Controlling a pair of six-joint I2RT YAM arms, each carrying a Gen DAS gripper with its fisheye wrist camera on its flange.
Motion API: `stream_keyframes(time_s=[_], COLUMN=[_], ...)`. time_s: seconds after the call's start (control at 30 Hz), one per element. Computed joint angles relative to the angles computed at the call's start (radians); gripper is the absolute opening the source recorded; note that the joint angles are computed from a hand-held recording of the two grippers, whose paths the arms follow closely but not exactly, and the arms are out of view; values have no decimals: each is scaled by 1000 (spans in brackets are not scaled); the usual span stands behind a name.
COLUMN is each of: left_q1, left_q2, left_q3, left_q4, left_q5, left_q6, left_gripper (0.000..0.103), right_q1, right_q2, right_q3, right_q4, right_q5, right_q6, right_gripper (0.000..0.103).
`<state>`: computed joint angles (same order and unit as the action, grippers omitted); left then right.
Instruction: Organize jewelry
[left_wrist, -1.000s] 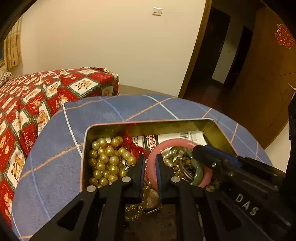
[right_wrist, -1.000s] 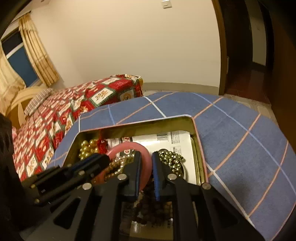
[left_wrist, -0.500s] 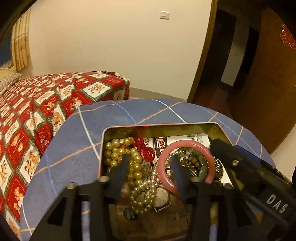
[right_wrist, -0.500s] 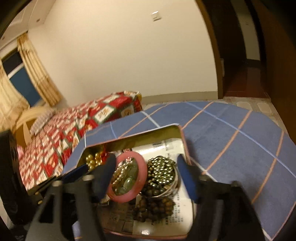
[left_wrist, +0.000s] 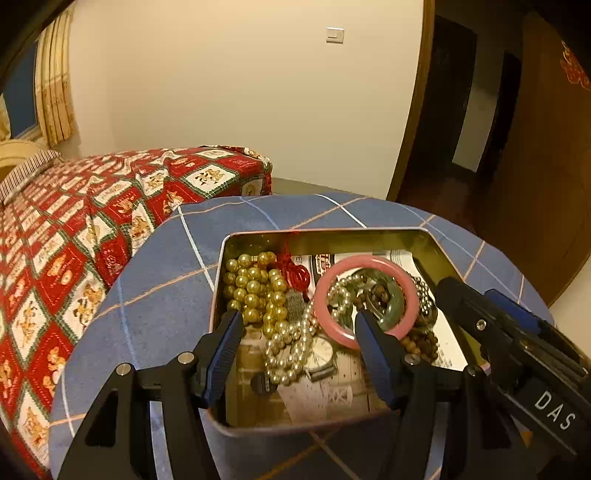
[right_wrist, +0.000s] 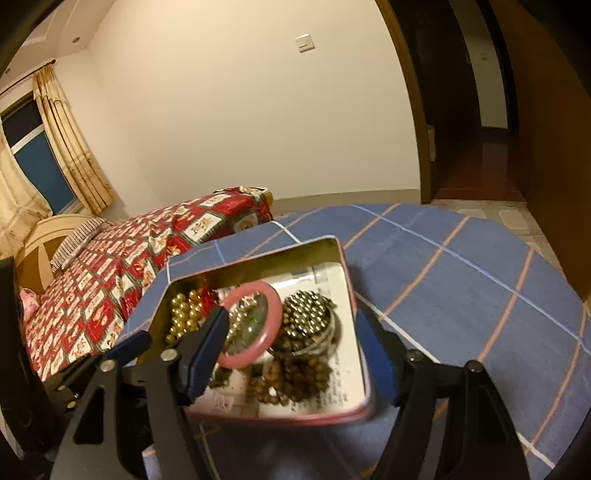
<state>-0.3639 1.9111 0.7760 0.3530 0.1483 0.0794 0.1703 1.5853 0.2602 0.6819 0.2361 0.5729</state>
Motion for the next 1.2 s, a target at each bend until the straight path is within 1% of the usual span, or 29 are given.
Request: stream_keyframes(time_s=[0.03,0.13,0.2,0.33,0.5,0.67,0.8,0.93,1.0,1.07,1.13,1.2], left_q1=[-7,-17,-21,-28,-41,-28,-12,12,22,33,43,55], left_q2=[-16,-63,-94,-157,-220,-319,-422,-588,-672,-758,-865,-960], left_q3=[-20,-79,-115,-188,-270,-373,-453,-539,-570,-598,-619,-634], left_q4=[12,44,56,75,98,109,106,71,33,-10,-74,-133], left_q5=[-23,-51,-64,-86,-121,-115,-109,-105,-100,-100,-105,-96], left_q6=[4,12,13,-4,-1,3,5,9,9,10,12,17], left_gripper=[63,63,64,64,65,65,65,65,65,66,67,70], right_q1=[11,49,82,155,249,344,467,637,741,833,942,1033], right_q2=[-13,-66,-122,-223,-356,-474,-587,-660,-678,-665,-606,-522], right_q3=[-11,-45,-73,-116,-143,-166,-166,-129,-93,-51,15,82], right_q4=[-5,-27,-58,-128,-268,-408,-581,-808,-955,-1089,-1274,-1449], right_q5=[14,71,106,187,281,355,456,596,682,753,832,884], right_q6=[4,20,37,85,149,240,338,496,612,732,920,1117], right_gripper=[76,77,84,86,90,92,92,92,92,94,96,97])
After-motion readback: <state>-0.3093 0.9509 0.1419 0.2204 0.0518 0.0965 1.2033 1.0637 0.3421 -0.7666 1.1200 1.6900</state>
